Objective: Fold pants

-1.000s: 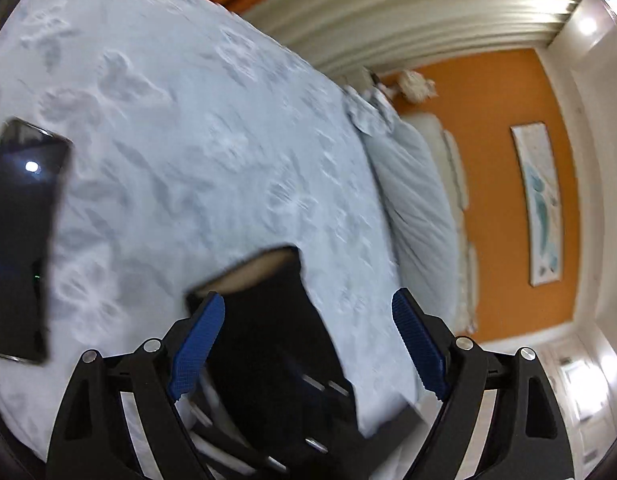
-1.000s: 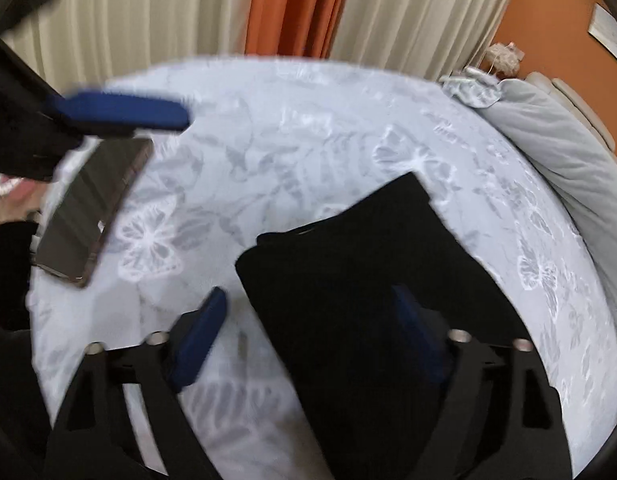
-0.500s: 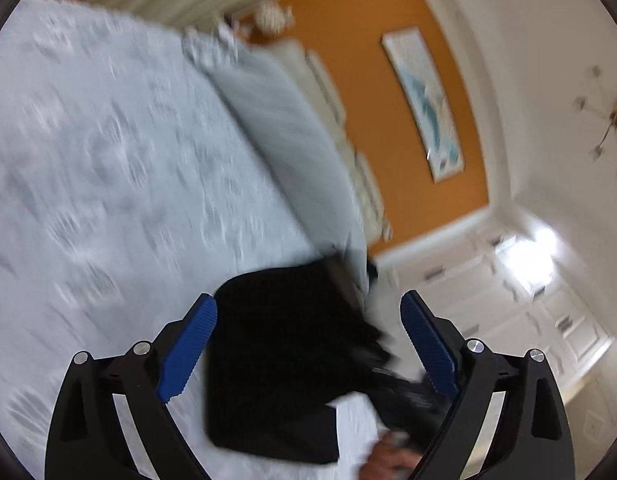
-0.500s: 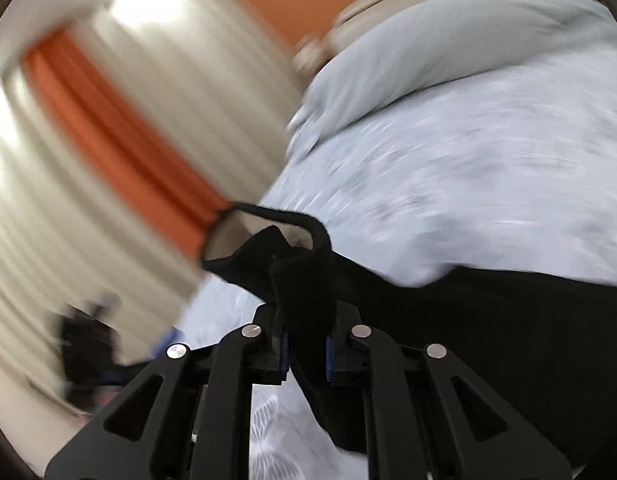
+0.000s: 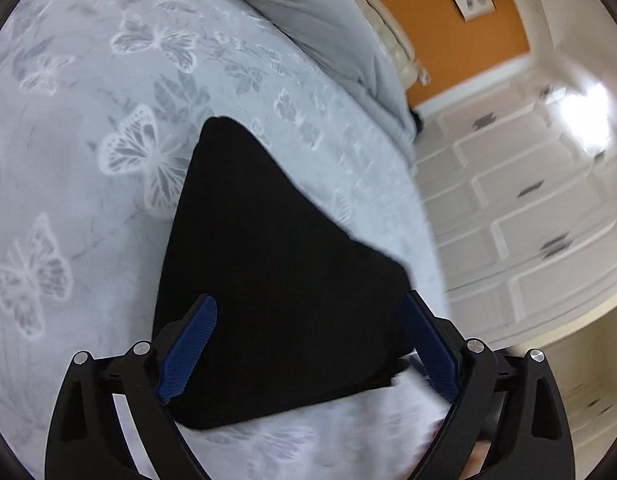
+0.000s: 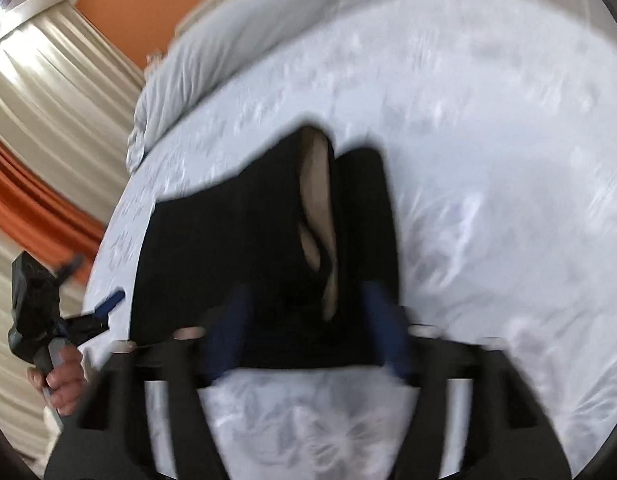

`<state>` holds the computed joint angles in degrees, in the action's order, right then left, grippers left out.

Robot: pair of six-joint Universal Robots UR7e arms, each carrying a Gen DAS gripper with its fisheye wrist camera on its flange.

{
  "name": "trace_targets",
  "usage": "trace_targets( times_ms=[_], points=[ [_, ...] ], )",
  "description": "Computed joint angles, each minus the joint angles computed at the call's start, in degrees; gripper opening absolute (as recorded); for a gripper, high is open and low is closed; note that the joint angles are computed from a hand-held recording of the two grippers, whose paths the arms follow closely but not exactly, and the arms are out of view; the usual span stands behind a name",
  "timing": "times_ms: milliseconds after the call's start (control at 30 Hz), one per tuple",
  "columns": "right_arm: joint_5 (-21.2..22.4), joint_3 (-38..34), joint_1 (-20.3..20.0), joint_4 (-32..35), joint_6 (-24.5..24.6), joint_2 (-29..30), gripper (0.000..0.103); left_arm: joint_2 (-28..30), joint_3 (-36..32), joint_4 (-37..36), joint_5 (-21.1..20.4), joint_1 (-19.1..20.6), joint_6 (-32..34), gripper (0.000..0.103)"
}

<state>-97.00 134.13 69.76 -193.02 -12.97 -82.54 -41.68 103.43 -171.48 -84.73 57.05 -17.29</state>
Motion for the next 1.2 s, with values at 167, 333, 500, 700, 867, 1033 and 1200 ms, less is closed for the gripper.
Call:
trace_targets(
  times_ms=[167, 333, 500, 700, 867, 1033, 1200],
  points=[
    [3.3, -4.7, -0.8, 4.7, 0.3, 1.5, 0.069, 2.0, 0.3, -0.8, 8.5, -3.3, 6.6, 0.091],
    [-1.4, -9.3, 1.2, 6.1, -0.7, 8.2, 0.014, 1.7, 1.3, -1.2, 10.2, -2.7, 6.2, 0.091],
    [4.0, -3.4, 4.1, -1.5, -5.4, 0.5, 0.014, -0.8, 3.7, -7.4, 9.0, -3.4, 8.2, 0.091],
    [-6.0, -5.3, -0.9, 2.6, -0.9, 4.3, 0.033, 1.8, 0.3, 2.1, 12.7, -2.0, 3.5, 0.091],
    [-6.3, -2.2, -0.4, 0.9, -0.7, 0.6, 0.092, 2.5, -1.3, 8.1, 6.0, 1.1, -2.2, 0.091],
    [1.8, -4.9, -4.1, 10.4, 3.6, 3.3, 0.041, 2.8, -1.0, 7.4, 6.6, 0.9, 0.9, 0.045],
    [8.6, 0.1, 0.2, 11.3, -0.1, -5.1, 0.031, -3.9, 1.5, 9.1, -0.9, 1.4, 0.9, 0.026]
  ],
)
